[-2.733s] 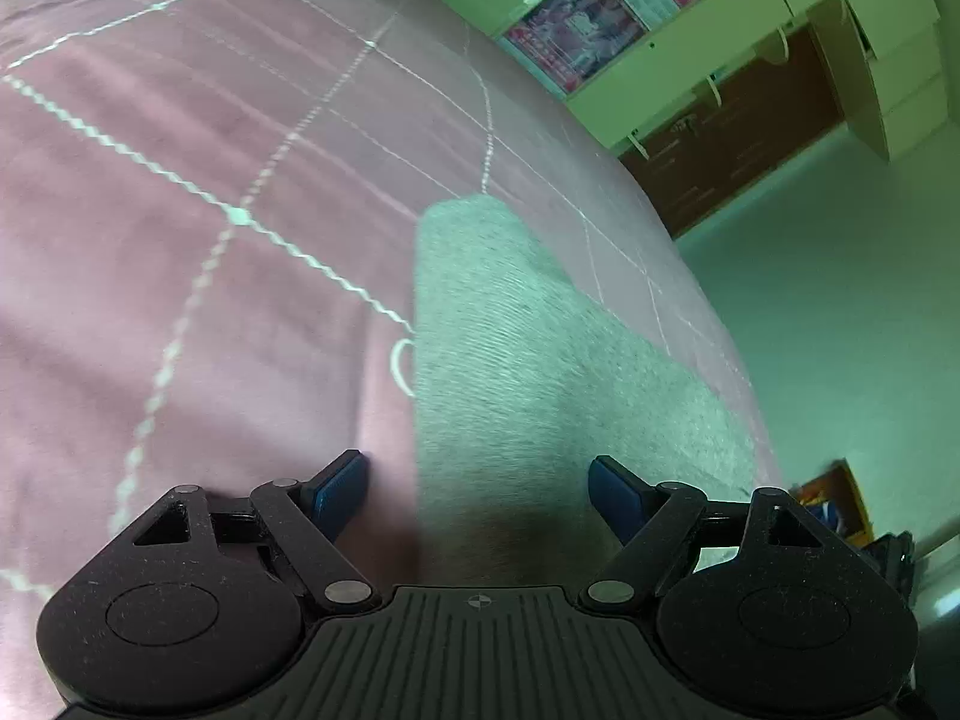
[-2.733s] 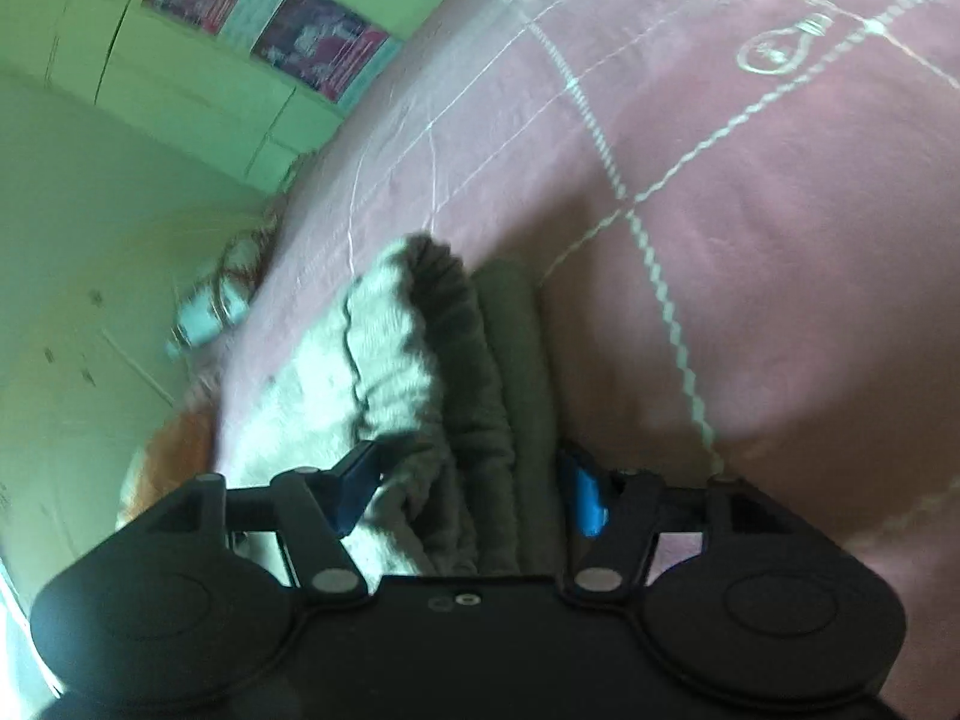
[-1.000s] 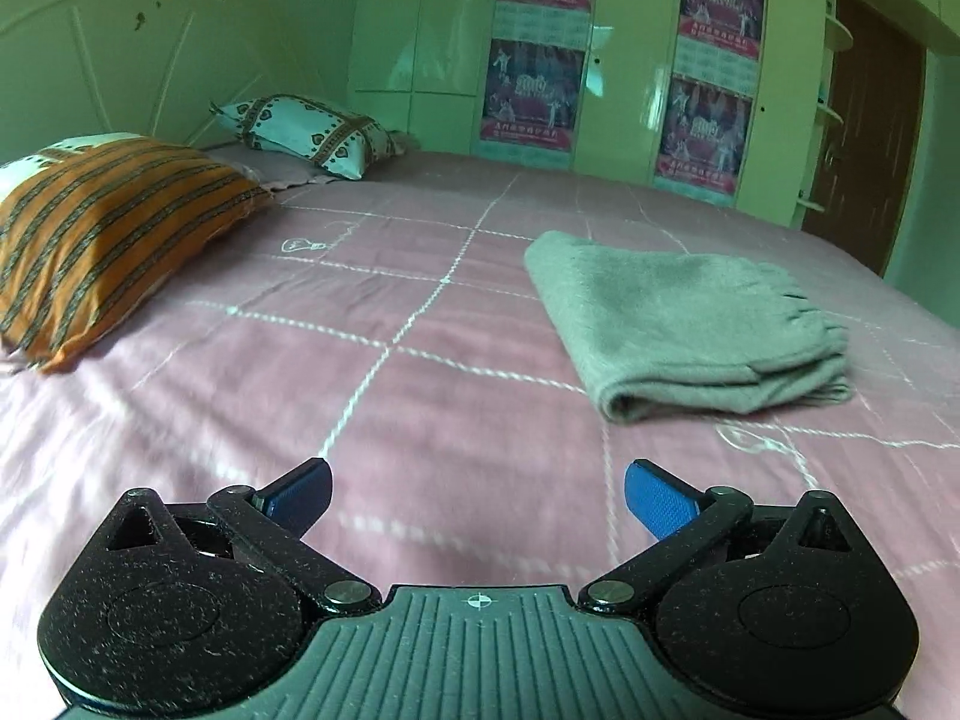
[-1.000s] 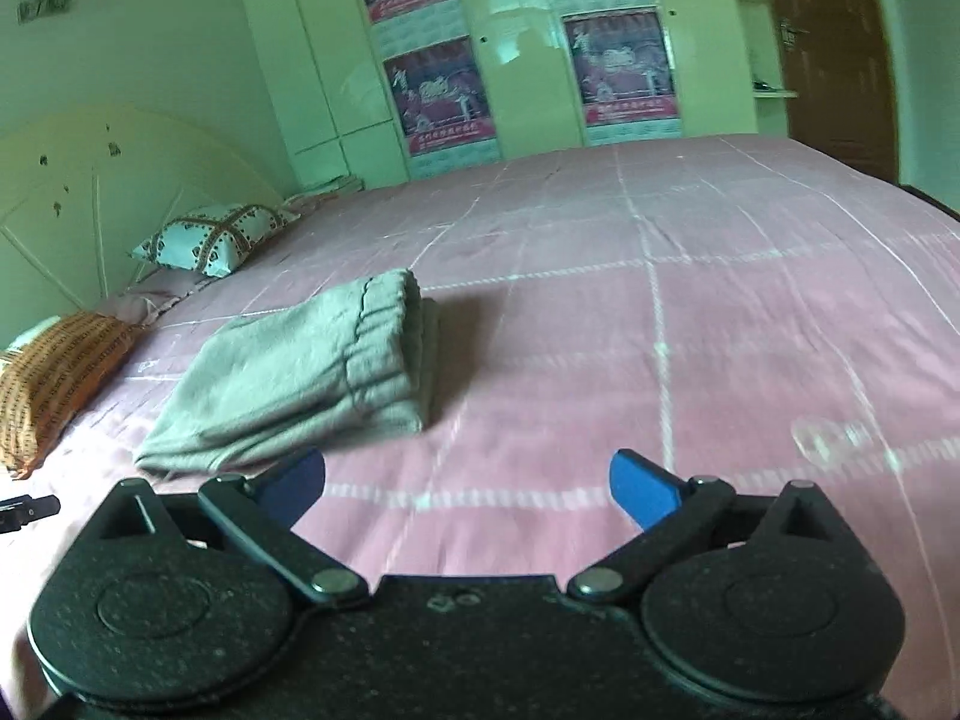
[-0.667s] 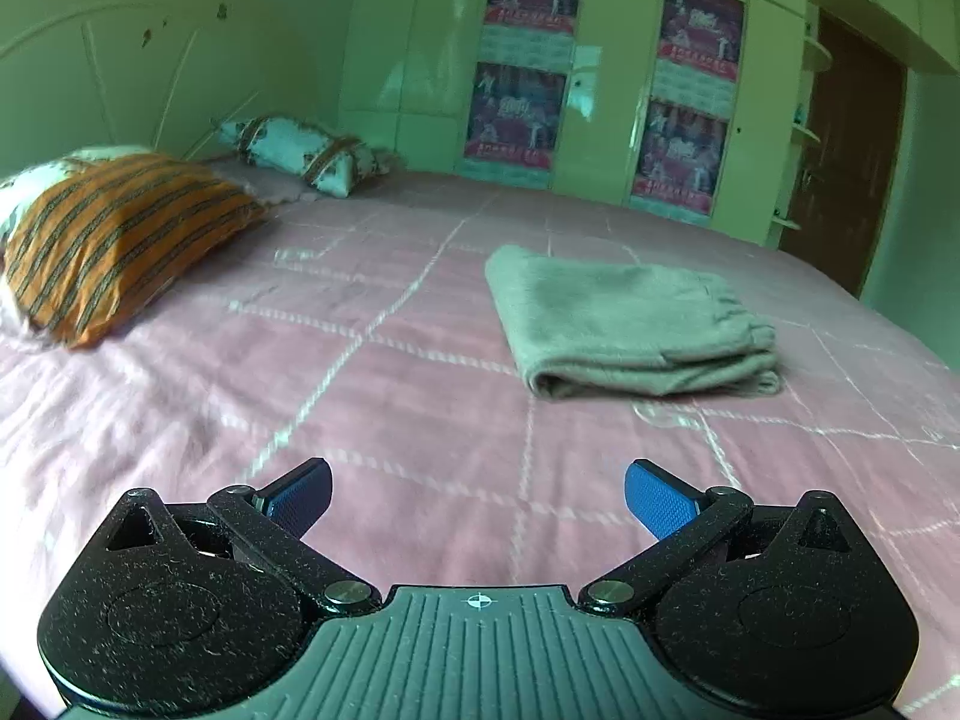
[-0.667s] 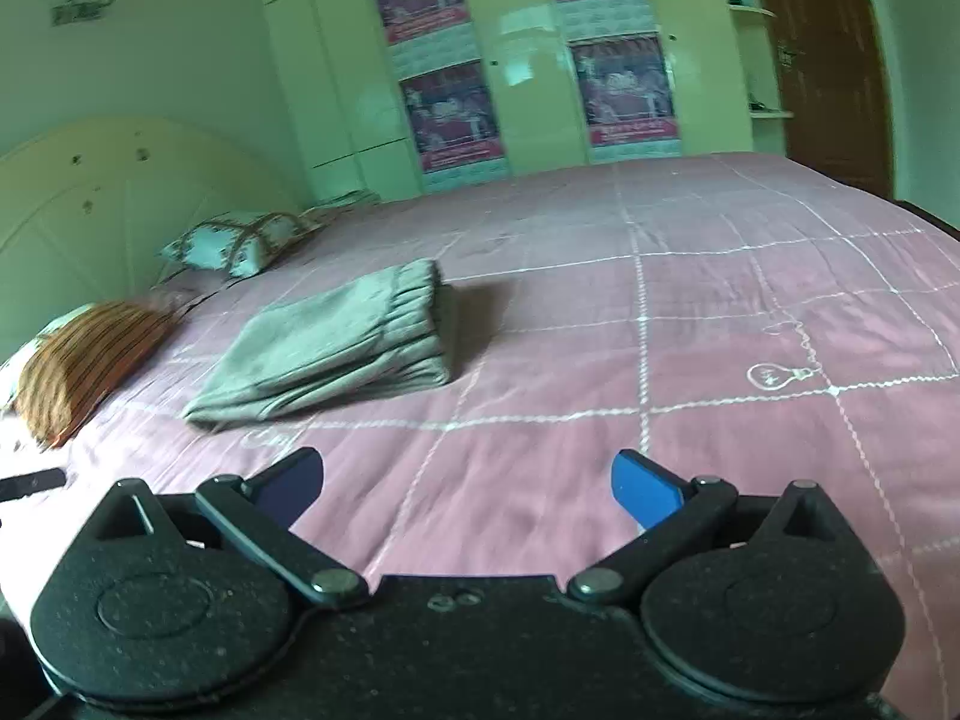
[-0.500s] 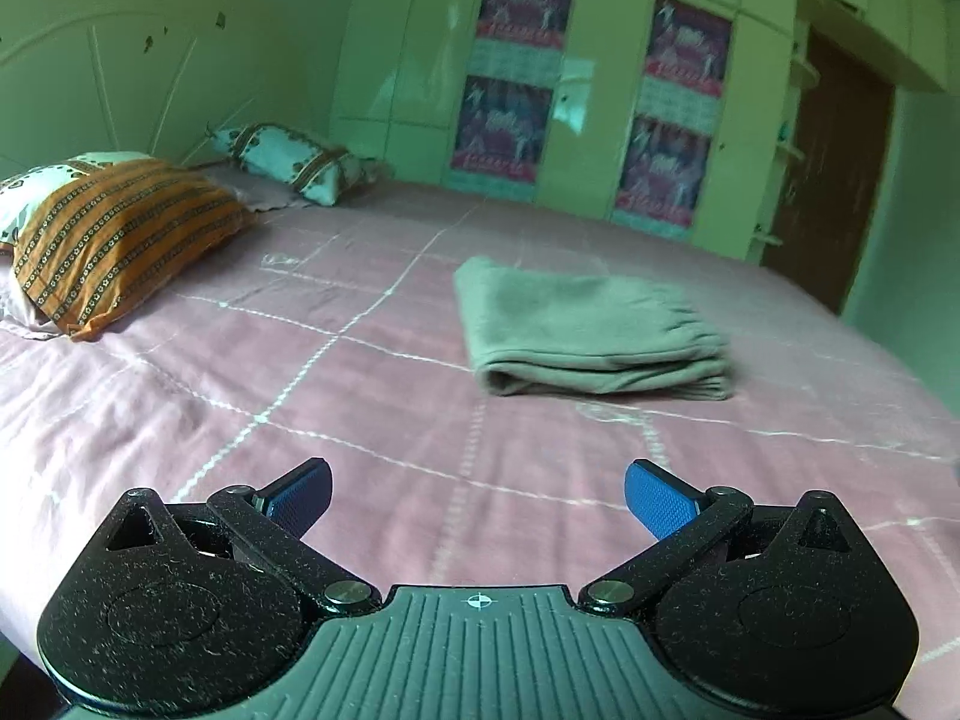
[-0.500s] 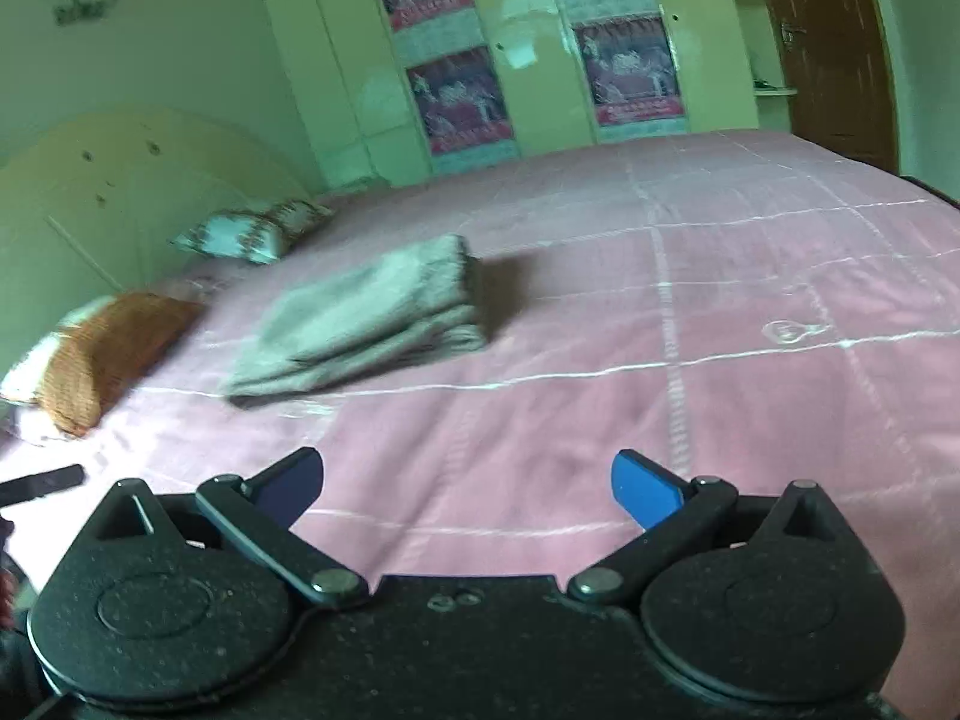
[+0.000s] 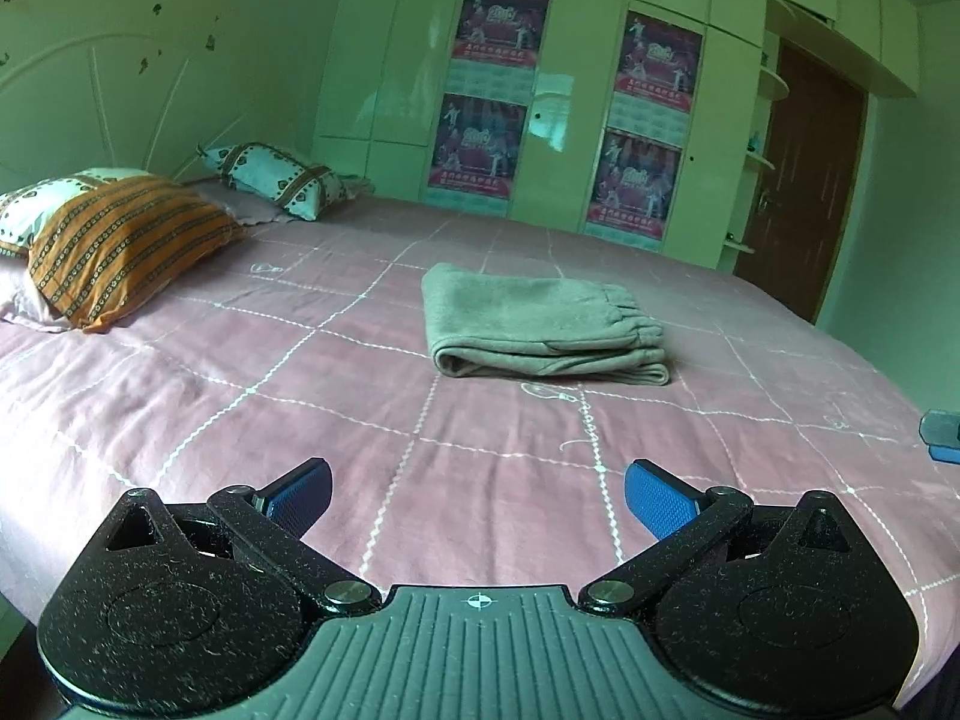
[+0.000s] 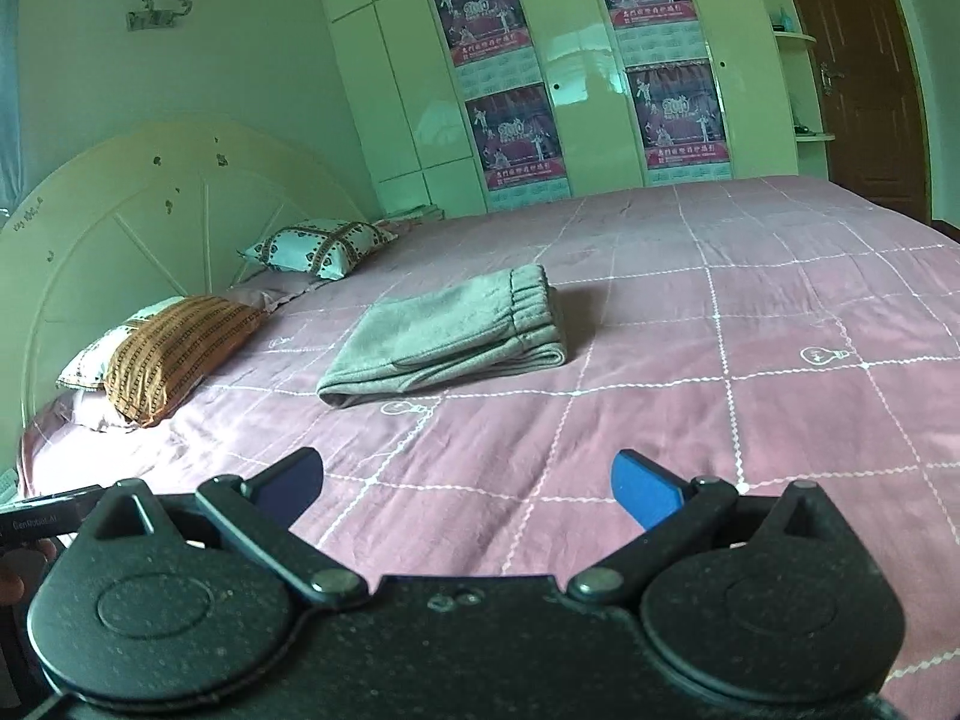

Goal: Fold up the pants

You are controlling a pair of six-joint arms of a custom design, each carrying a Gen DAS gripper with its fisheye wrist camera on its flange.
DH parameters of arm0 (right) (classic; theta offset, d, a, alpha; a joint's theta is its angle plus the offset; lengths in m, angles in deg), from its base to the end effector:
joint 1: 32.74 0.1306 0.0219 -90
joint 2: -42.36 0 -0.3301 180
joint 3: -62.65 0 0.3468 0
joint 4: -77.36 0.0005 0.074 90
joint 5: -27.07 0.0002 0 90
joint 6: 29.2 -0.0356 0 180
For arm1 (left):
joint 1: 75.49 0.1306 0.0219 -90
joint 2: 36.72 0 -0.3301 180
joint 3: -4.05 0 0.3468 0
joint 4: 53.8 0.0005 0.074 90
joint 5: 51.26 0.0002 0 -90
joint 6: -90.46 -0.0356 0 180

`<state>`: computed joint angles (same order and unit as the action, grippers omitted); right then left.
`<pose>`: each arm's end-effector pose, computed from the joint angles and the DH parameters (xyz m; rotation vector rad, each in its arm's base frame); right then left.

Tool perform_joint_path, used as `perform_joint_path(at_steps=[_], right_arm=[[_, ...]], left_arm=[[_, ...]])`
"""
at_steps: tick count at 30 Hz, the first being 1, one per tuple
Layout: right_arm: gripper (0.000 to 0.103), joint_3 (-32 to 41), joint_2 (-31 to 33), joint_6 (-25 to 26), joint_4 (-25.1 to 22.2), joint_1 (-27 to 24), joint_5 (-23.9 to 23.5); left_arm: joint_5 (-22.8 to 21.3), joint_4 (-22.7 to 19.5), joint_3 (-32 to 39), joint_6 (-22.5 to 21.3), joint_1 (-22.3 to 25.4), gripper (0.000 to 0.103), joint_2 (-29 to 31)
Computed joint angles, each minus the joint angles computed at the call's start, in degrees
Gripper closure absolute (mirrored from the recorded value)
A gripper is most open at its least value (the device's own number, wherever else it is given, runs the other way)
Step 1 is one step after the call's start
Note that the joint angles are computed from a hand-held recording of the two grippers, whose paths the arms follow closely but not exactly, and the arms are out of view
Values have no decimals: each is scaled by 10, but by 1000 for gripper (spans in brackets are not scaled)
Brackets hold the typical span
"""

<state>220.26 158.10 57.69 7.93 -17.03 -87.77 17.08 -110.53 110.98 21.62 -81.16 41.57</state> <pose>0.4944 0.1541 0.6101 -0.4963 2.0049 0.6477 0.3532 -0.0224 0.5695 -0.4999 1.9624 0.0944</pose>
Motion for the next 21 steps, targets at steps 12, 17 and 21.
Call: perform_joint_path(at_steps=[12,17,21], right_arm=[[6,-112,-77,-15,58,14,13],[6,-122,-99,-1,70,19,11],[6,-102,-96,2,69,14,-5]], left_arm=[[-31,-13,25,-2,-43,0,2],[-59,-24,55,-7,-80,0,13],[-78,-31,74,-14,-102,0,24]])
